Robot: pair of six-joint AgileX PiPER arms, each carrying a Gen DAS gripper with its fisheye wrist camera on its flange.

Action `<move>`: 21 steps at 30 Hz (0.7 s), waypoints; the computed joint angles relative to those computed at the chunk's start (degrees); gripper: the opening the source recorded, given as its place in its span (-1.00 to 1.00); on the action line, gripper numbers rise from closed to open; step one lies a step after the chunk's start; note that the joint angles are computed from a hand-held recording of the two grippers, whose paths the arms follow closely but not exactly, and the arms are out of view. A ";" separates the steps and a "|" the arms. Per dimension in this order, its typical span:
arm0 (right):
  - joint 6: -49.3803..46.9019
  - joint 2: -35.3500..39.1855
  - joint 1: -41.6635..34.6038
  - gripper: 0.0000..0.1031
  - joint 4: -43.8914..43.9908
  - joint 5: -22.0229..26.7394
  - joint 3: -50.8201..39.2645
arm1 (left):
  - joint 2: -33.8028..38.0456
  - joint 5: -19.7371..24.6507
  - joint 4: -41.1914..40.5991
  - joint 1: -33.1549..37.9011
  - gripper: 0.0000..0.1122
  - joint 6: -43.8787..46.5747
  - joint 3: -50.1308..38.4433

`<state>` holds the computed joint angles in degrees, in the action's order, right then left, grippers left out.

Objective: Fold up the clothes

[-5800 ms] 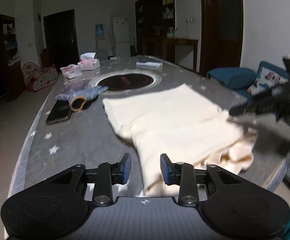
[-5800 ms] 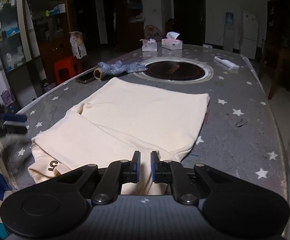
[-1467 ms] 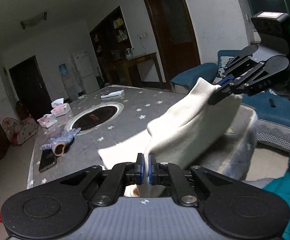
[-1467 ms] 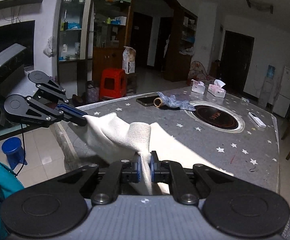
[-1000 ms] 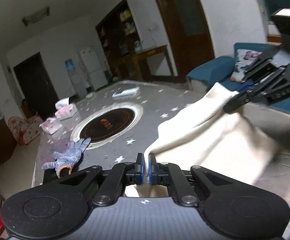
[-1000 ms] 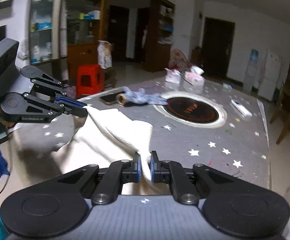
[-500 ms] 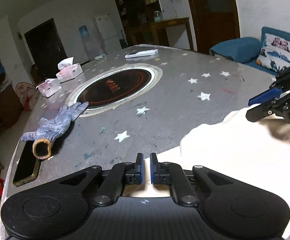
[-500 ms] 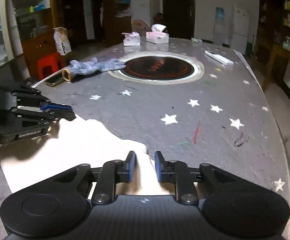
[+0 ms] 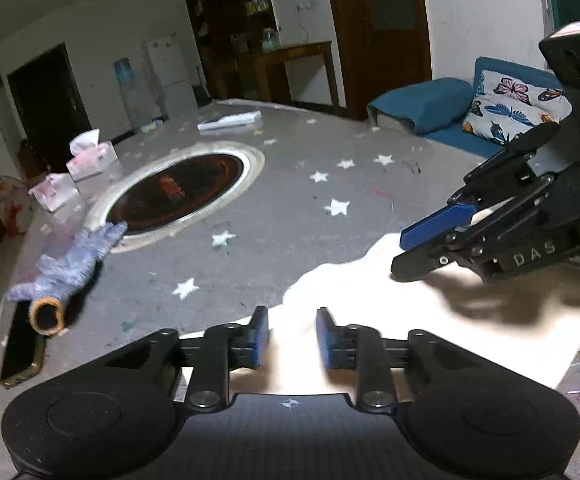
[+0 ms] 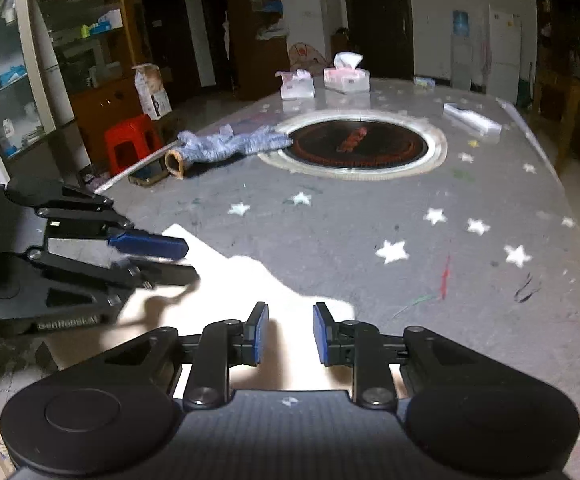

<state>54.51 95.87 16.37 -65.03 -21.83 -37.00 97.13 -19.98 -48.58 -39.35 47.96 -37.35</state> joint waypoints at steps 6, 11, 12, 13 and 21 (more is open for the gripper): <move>-14.51 2.91 1.24 -0.57 14.69 -0.31 0.71 | 3.67 -1.17 -0.99 0.17 -0.49 1.12 -2.11; -25.79 3.83 2.65 -0.58 25.56 -1.23 1.68 | 4.52 -2.73 -2.49 -0.37 -0.46 1.78 -2.52; -24.48 3.19 2.61 -0.58 24.51 -0.87 1.75 | 4.61 -3.18 -3.39 -0.74 -0.46 2.69 -2.55; -23.82 2.23 2.47 -0.58 23.94 -0.82 2.28 | 4.70 -3.67 -4.29 -1.13 -0.46 3.61 -2.58; -24.98 -1.12 3.09 -0.58 23.71 -0.61 6.92 | 5.21 -5.45 -8.75 -2.56 -0.43 6.69 -3.17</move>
